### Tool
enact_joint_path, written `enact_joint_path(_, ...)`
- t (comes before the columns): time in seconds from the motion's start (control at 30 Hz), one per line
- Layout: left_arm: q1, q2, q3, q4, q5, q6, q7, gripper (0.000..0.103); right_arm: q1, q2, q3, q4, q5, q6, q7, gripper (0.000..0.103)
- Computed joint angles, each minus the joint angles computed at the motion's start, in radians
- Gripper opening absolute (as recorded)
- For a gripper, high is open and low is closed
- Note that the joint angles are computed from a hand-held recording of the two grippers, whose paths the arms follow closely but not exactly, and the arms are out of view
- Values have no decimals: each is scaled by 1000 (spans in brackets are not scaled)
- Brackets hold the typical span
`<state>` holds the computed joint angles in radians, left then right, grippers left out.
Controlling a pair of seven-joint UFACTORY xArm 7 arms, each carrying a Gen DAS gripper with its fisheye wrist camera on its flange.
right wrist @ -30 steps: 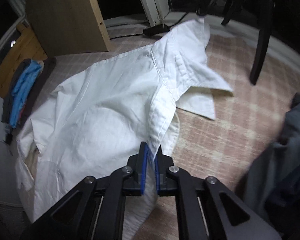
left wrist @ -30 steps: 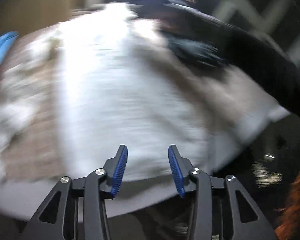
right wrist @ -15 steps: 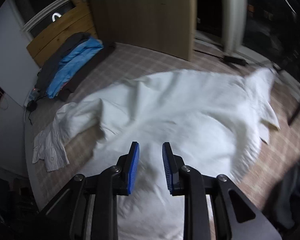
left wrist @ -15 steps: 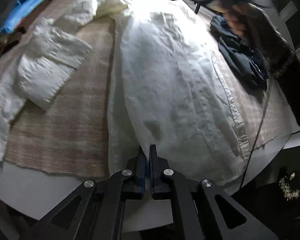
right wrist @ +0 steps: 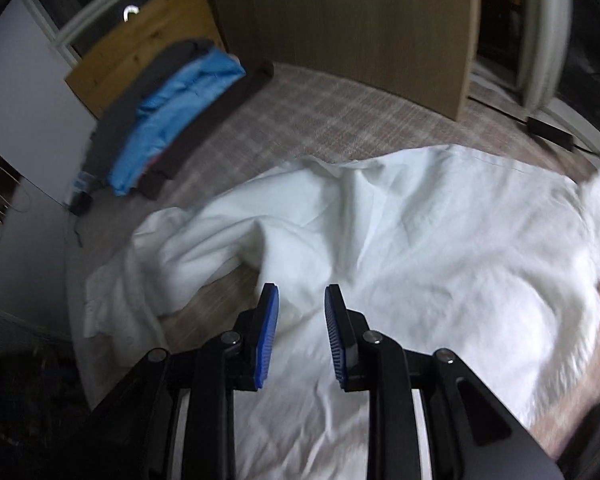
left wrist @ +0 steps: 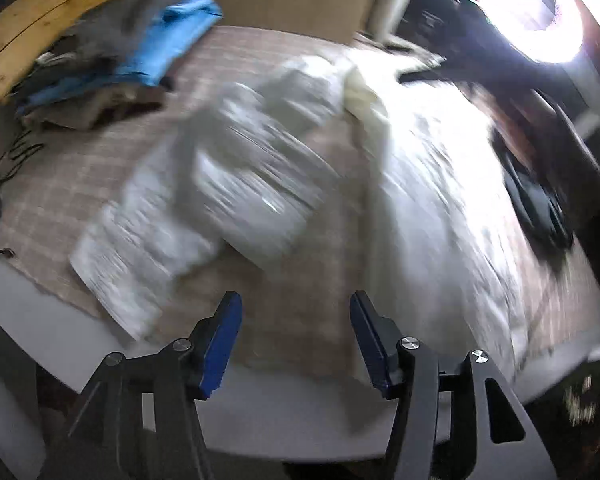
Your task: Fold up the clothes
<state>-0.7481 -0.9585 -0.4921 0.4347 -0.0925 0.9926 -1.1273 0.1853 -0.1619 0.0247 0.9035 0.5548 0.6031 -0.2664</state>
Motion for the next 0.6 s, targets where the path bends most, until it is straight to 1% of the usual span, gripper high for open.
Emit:
enact_joint_path(0.03,13,0,13,-8,25,-2,26,54,10,-31,-11,-23,61,19,-28,26)
enact_joint_path(0.1,32,75,33,6,63,-21,109,54,42,-67,-20,-54,163,55,-70,29)
enact_joint_path(0.13,38,97,47,6,74,-29,144,54,58,-80,-23,-67,212,72,-90,33)
enact_joint_path(0.17,42,111,60,3,82,-39,176,54,72,-88,-14,-77,235,75,-95,35)
enact_joint_path(0.2,45,106,70,-7,83,-54,192,54,86,-84,8,-82,233,55,-85,36)
enact_joint_path(0.23,48,98,79,-18,82,-64,207,54,101,-75,33,-86,222,26,-71,37)
enact_joint_path(0.3,35,31,113,-65,76,-58,252,54,130,-37,76,-84,190,-34,-16,37)
enact_joint_path(0.37,20,-68,150,-122,67,-21,308,54,153,7,99,-75,179,-81,44,37)
enact_joint_path(0.43,12,-167,185,-175,57,17,367,54,163,49,126,-71,119,-138,151,37)
enact_joint_path(0.47,9,-202,208,-202,40,13,399,54,163,64,140,-72,55,-160,233,37)
enact_joint_path(0.5,1,-251,243,-229,25,29,444,54,163,75,151,-75,-4,-176,313,37)
enact_joint_path(0.53,-1,-295,273,-252,12,46,488,54,167,77,156,-82,-36,-198,366,39)
enact_joint_path(0.57,-1,-319,283,-265,3,56,522,54,173,76,160,-91,-62,-228,409,48)
enact_joint_path(0.6,2,-346,297,-277,-6,69,555,54,178,80,164,-92,-86,-245,451,51)
